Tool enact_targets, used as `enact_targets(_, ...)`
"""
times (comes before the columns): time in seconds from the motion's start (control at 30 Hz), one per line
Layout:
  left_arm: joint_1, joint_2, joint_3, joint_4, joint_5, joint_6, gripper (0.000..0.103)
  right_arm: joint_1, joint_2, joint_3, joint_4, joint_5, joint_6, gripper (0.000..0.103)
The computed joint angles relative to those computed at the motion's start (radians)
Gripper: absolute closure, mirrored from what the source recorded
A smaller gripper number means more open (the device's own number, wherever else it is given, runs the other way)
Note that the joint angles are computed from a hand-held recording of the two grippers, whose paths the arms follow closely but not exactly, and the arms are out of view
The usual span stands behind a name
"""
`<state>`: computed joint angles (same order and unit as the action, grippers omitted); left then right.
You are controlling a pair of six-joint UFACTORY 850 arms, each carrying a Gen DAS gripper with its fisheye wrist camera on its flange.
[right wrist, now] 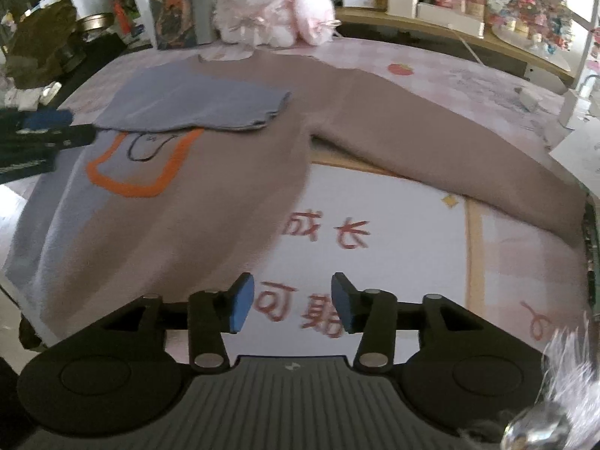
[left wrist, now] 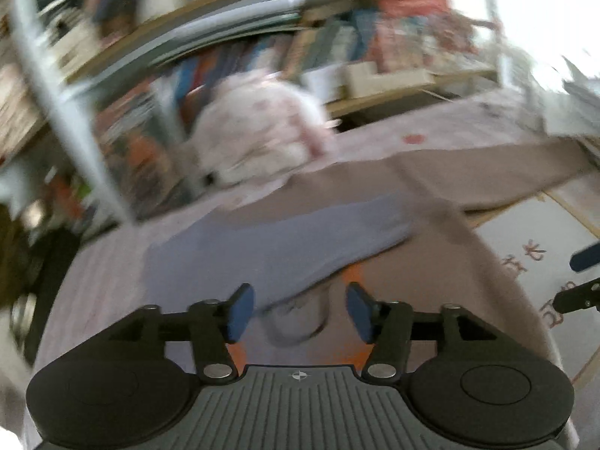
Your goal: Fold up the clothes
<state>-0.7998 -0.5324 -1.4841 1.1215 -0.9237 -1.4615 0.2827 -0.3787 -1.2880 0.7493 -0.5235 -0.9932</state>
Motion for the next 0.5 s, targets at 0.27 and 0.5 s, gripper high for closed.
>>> enact_targets(0.27,0.033,-0.226,-0.269,-0.023,0.005,0.369,0.042,-0.052,-0.018,-0.010,0.052,-0.002,-0.025,0.053)
enact_targets(0.5,0.056,-0.327,-0.386,-0.076,-0.020,0.467,0.050,-0.085,-0.026,-0.012,0.023,-0.012,0.039,0.053)
